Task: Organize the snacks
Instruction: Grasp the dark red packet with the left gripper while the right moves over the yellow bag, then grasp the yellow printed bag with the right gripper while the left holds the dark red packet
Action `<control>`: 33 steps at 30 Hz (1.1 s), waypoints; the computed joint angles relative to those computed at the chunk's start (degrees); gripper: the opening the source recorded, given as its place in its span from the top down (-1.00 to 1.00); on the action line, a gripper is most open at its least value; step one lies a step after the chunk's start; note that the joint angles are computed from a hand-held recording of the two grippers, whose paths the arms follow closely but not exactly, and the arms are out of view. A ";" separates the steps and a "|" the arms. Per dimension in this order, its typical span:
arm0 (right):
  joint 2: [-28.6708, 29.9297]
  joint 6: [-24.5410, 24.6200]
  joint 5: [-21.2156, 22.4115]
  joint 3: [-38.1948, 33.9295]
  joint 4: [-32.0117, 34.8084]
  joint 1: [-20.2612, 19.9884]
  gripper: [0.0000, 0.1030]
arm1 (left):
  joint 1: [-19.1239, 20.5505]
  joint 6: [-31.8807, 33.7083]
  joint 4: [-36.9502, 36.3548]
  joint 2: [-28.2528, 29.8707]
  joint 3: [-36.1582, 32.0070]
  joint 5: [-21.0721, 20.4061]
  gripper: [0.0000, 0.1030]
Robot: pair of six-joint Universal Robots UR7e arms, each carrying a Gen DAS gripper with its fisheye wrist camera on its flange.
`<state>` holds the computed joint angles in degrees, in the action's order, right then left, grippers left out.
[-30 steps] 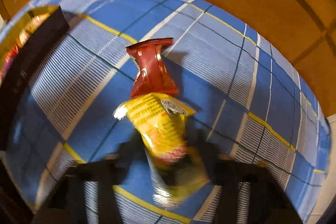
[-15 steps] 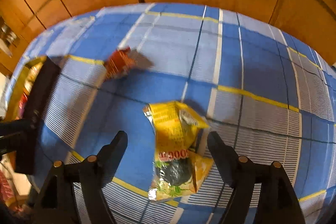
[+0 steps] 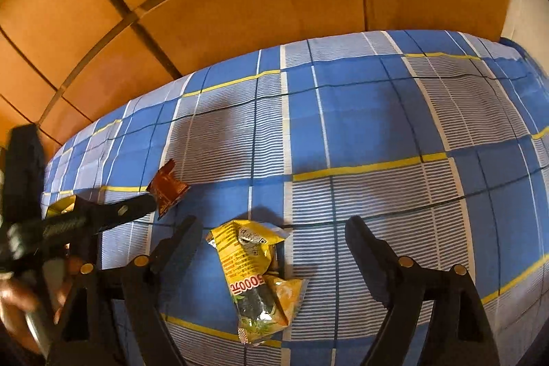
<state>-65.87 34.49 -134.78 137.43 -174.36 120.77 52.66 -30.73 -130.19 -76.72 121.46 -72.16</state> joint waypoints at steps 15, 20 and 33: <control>0.80 -3.22 -0.77 -1.11 0.30 0.34 -0.69 | -4.94 13.05 0.74 1.44 3.12 11.94 0.51; 0.72 -3.86 -0.01 -1.36 2.73 -0.93 -0.69 | -7.01 15.14 2.43 -6.53 9.11 12.90 0.52; 9.83 -9.48 -0.20 -6.52 17.40 -1.22 -0.39 | -16.19 16.35 2.30 -26.32 25.19 17.86 0.52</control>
